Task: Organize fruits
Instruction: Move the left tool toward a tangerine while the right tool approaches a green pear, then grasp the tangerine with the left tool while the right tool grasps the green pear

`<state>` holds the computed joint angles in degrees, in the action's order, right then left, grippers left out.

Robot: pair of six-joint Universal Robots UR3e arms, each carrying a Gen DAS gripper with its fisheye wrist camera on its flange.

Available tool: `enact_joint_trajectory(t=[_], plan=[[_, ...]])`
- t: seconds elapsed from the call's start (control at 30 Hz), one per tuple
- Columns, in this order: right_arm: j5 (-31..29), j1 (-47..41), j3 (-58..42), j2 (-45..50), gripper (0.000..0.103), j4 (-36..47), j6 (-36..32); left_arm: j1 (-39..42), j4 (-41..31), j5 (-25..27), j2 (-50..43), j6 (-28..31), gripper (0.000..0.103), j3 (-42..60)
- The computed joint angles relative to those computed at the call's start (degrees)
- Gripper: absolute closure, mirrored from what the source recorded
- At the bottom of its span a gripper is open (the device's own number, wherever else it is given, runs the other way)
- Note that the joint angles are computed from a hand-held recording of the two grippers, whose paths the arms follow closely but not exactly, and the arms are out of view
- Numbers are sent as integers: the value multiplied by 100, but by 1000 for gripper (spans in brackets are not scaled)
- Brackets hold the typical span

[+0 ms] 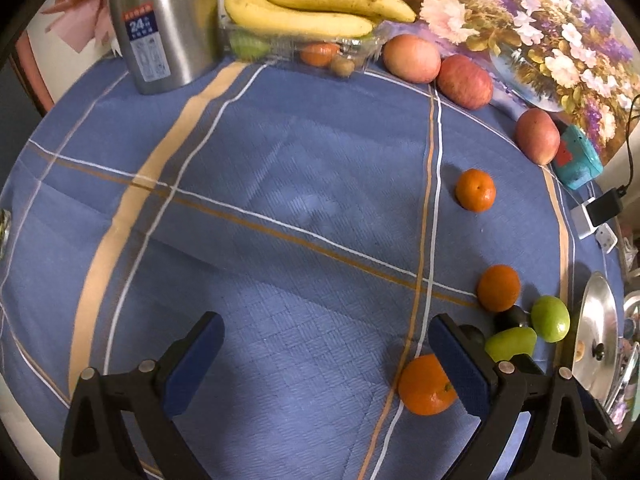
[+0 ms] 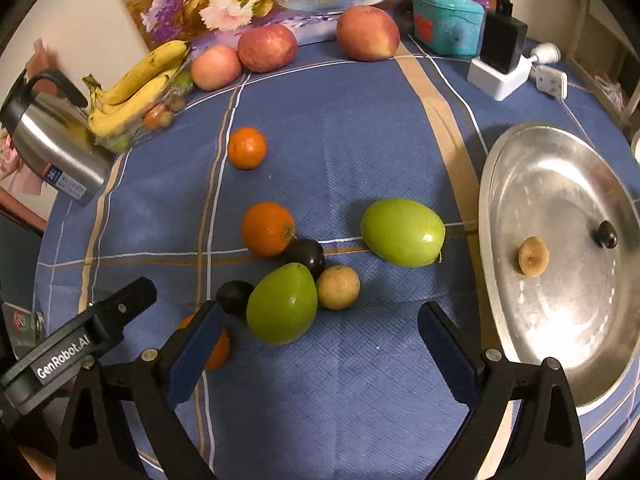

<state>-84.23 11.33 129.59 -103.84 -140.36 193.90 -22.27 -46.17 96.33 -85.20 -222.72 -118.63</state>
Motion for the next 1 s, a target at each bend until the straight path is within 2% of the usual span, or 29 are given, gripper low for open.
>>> enact_joint_trajectory(t=[0.03,0.1,0.17,0.23,0.33,0.47,0.77,1.0], plan=[[22,-31,35,-76,6,39,-28,65,50,-104,19,-47,0,-64],[33,-18,35,-98,19,48,-13,208,173,-305,111,-119,0,-229],[117,-59,48,-116,27,71,10,247,223,-346,151,-135,0,-301],[270,-141,107,-174,27,87,4,215,217,-310,141,-141,1,-284],[422,-188,119,-189,38,124,6,206,358,-418,138,-115,4,-308],[538,-159,99,-160,40,117,5,144,335,-424,-1,-15,11,-149],[634,-105,61,-12,55,-5,25,189,431,-546,-12,-15,12,-122],[670,-157,43,65,62,-19,-42,180,331,-573,153,-32,13,-177]])
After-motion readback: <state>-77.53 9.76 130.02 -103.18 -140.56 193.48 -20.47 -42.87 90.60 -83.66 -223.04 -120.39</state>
